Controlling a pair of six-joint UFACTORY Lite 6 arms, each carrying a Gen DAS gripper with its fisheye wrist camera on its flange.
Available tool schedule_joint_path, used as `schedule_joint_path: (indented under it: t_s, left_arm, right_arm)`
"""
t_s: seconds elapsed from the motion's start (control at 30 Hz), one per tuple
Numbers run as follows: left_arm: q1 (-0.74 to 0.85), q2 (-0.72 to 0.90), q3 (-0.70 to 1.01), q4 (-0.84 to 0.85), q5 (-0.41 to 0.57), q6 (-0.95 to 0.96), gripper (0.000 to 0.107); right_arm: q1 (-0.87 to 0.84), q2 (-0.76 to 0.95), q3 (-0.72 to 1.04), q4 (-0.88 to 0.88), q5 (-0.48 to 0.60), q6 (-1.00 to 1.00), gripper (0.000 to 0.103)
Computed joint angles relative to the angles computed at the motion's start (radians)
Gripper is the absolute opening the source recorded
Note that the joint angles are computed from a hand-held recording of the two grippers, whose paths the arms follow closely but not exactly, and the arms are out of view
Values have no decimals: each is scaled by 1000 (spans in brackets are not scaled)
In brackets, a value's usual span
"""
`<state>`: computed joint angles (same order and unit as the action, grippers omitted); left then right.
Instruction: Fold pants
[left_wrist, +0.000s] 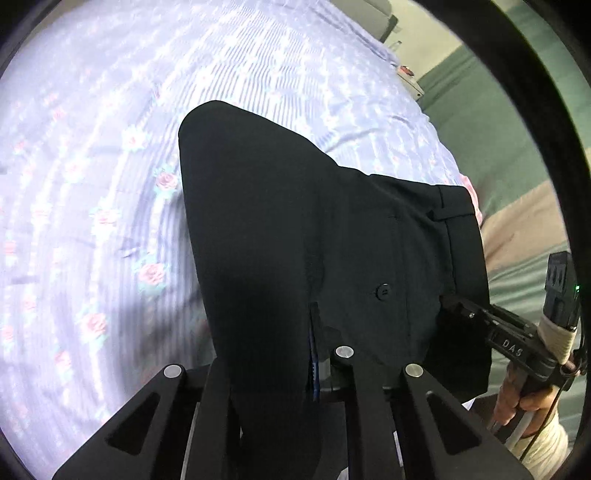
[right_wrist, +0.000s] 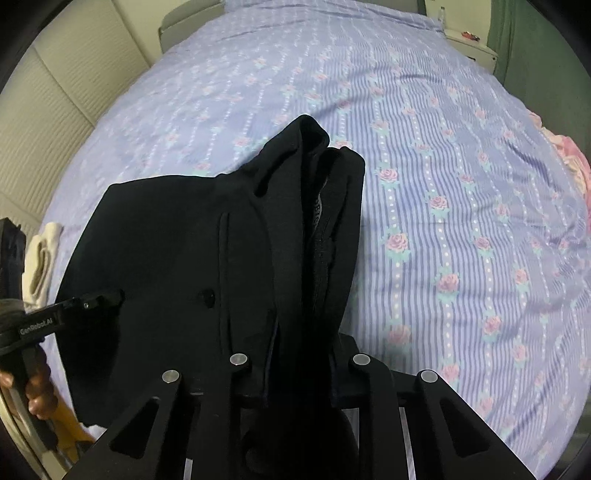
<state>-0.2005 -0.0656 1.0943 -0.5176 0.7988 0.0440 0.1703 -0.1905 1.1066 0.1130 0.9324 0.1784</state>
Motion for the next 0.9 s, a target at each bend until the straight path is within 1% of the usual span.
schedule_joint_path:
  t_s: [0.03, 0.07, 0.13, 0.2, 0.23, 0.27, 0.3, 0.37, 0.47, 0.5, 0.53, 0.57, 0.67, 0.7, 0.73, 0.77, 0.83, 0.87, 0.9]
  left_arm:
    - [1, -63, -15, 27, 35, -31, 14]
    - [-4, -85, -18, 37, 47, -51, 14]
    - [-2, -178, -34, 73, 115, -112, 14]
    - [2, -259, -41, 112, 181, -158, 14]
    - [-31, -295, -35, 153, 204, -223, 14]
    - [-51, -326, -29, 181, 231, -268, 14]
    - [-61, -370, -21, 208, 276, -313, 14]
    - [-78, -416, -3, 241, 335, -367, 14]
    - [-115, -483, 55, 304, 441, -463, 14]
    - [-165, -478, 77, 337, 448, -521, 14]
    - [-186, -495, 103, 363, 483, -562, 14]
    - [-250, -483, 122, 396, 480, -629, 14]
    - [-269, -550, 154, 447, 565, -686, 14]
    - [-323, -546, 165, 464, 564, -738, 14]
    - [-336, -544, 196, 481, 586, -758, 14]
    - [-326, -545, 221, 484, 605, -753, 14]
    - [-298, -536, 280, 491, 643, -733, 14]
    - [-237, -541, 309, 474, 672, -679, 14]
    - [-217, -534, 335, 472, 688, -658, 14]
  right_arm:
    - [17, -18, 10, -2, 19, 21, 22]
    - [31, -59, 11, -3, 48, 40, 22]
    - [92, -141, 19, -35, 116, 95, 22]
    - [145, -177, 44, -60, 167, 134, 22]
    - [191, -189, 71, -78, 203, 166, 22]
    - [219, -198, 90, -85, 229, 184, 22]
    - [242, -169, 126, -87, 237, 198, 22]
    - [318, -191, 161, -102, 289, 239, 22]
    - [393, -175, 249, -113, 353, 278, 22]
    - [417, -166, 282, -117, 375, 292, 22]
    - [444, -158, 306, -122, 387, 301, 22]
    - [462, -149, 332, -126, 400, 309, 22]
    - [502, -120, 405, -137, 427, 319, 22]
    - [519, -108, 437, -141, 437, 321, 22]
    - [521, -106, 440, -139, 430, 319, 22]
    - [490, -107, 434, -120, 418, 285, 22]
    - [517, -84, 473, -126, 416, 308, 22]
    - [529, -67, 500, -129, 415, 315, 22]
    - [537, -54, 519, -133, 414, 316, 22]
